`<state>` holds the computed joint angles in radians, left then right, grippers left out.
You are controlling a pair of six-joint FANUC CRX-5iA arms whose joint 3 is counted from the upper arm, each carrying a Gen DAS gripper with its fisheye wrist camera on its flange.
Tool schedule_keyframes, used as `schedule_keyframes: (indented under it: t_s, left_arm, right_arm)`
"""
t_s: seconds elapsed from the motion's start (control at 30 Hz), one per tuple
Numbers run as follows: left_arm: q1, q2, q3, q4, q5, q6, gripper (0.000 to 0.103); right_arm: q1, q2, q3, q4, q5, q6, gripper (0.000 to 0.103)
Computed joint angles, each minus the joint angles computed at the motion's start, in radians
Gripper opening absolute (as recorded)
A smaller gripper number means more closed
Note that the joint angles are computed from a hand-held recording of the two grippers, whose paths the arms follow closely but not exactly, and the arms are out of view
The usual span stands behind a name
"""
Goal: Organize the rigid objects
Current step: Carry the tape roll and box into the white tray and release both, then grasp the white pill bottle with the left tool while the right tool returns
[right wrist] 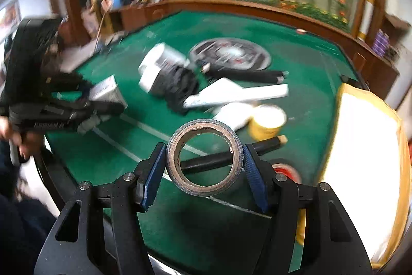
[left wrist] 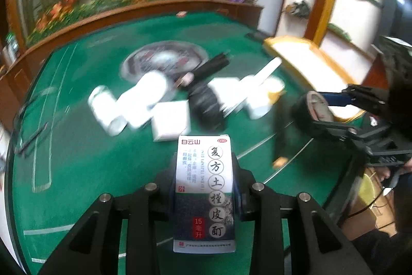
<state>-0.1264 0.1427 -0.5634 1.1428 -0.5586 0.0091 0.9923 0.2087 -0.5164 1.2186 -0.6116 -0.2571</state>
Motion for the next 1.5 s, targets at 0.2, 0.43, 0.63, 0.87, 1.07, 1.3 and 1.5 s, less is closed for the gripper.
schedule_keyframes:
  t_s: [0.2,0.43,0.63,0.87,1.07,1.3,1.5]
  left_arm:
    - [-0.130,0.015,0.059,0.036,-0.024,-0.050,0.034]
    - [-0.284,0.139,0.238,-0.001,-0.072,0.039,0.034]
    - [-0.368,0.314,0.476,-0.202,-0.084,0.319,0.034]
    - [-0.383,0.473,0.723,-0.457,-0.143,0.671,0.035]
    - [-0.390,0.505,0.786,-0.527,-0.161,0.765,0.035]
    - [-0.400,0.530,0.832,-0.577,-0.186,0.824,0.046]
    - [-0.396,0.439,0.672,-0.416,-0.090,0.688,0.057]
  right_arm:
    - [-0.039,-0.100,-0.100,0.031,-0.065,-0.192,0.060]
    - [-0.141,-0.203,-0.149,-0.106,-0.111,-0.184,0.060]
    - [-0.306,-0.189,-0.090,-0.287,-0.075,-0.007,0.060]
    - [-0.399,-0.075,0.045,-0.472,-0.112,0.236,0.060]
    - [-0.435,-0.046,0.075,-0.499,-0.114,0.280,0.060]
    - [-0.439,-0.018,0.104,-0.497,-0.133,0.338,0.065]
    - [-0.437,-0.098,-0.004,-0.351,-0.044,0.162,0.072]
